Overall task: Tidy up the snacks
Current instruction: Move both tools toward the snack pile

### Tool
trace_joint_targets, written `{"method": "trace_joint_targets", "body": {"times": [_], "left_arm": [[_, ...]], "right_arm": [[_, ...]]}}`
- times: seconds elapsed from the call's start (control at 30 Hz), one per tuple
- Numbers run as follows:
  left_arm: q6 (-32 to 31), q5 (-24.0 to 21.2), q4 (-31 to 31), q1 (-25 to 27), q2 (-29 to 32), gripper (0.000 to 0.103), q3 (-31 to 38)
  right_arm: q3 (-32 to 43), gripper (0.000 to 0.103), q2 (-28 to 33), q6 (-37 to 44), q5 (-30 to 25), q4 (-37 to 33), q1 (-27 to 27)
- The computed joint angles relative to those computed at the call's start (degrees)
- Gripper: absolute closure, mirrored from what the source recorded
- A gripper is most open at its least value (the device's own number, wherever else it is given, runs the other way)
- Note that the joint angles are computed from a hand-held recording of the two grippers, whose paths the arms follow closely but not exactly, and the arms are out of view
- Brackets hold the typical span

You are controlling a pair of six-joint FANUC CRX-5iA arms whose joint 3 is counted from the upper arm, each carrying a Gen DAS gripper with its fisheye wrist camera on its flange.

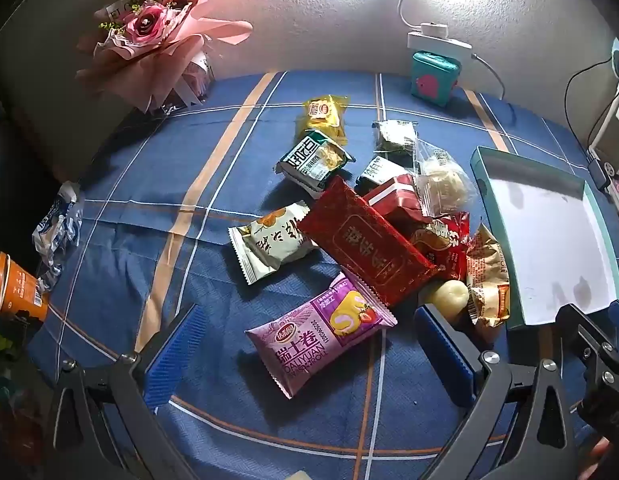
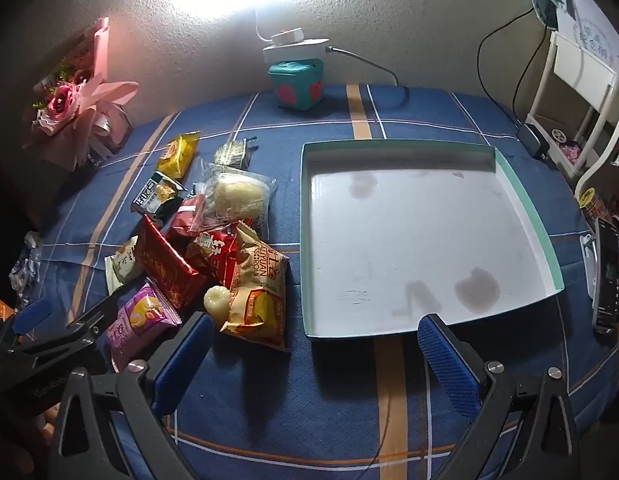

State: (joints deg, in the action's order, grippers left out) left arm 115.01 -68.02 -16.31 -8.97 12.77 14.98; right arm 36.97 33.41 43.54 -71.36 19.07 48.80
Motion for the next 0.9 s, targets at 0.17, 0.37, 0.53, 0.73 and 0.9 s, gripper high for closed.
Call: {"method": "trace_joint_targets", "body": {"times": [0.17, 0.37, 0.53, 0.73, 0.9], "left_arm": [[0.1, 0.1, -0.1, 0.0, -0.1, 0.0, -0.1], [0.0, 0.0, -0.1, 0.0, -0.1, 0.0, 0.0], [0.1, 0.1, -0.1, -0.1, -0.1, 0.0, -0.1], [0.1, 0.2, -0.2, -0.1, -0.1, 0.0, -0.2], [0.0, 0.5, 0.0, 0.0, 0.0, 0.0, -0.2]], "right_arm": [[-0.1, 0.0, -0.1, 0.1, 0.5, -0.1, 0.0], [0.0, 0.0, -0.1, 0.4, 0.8, -0.3, 0.0], [-0.2, 0.0, -0.1, 0.6, 1.3, -0.3, 0.0], [-0.5, 0.0, -0.4, 0.9, 2.4, -0.6, 0.0], [-0.7, 0.0, -0.5, 1.2, 3.0, -0.4, 0.2]]}}
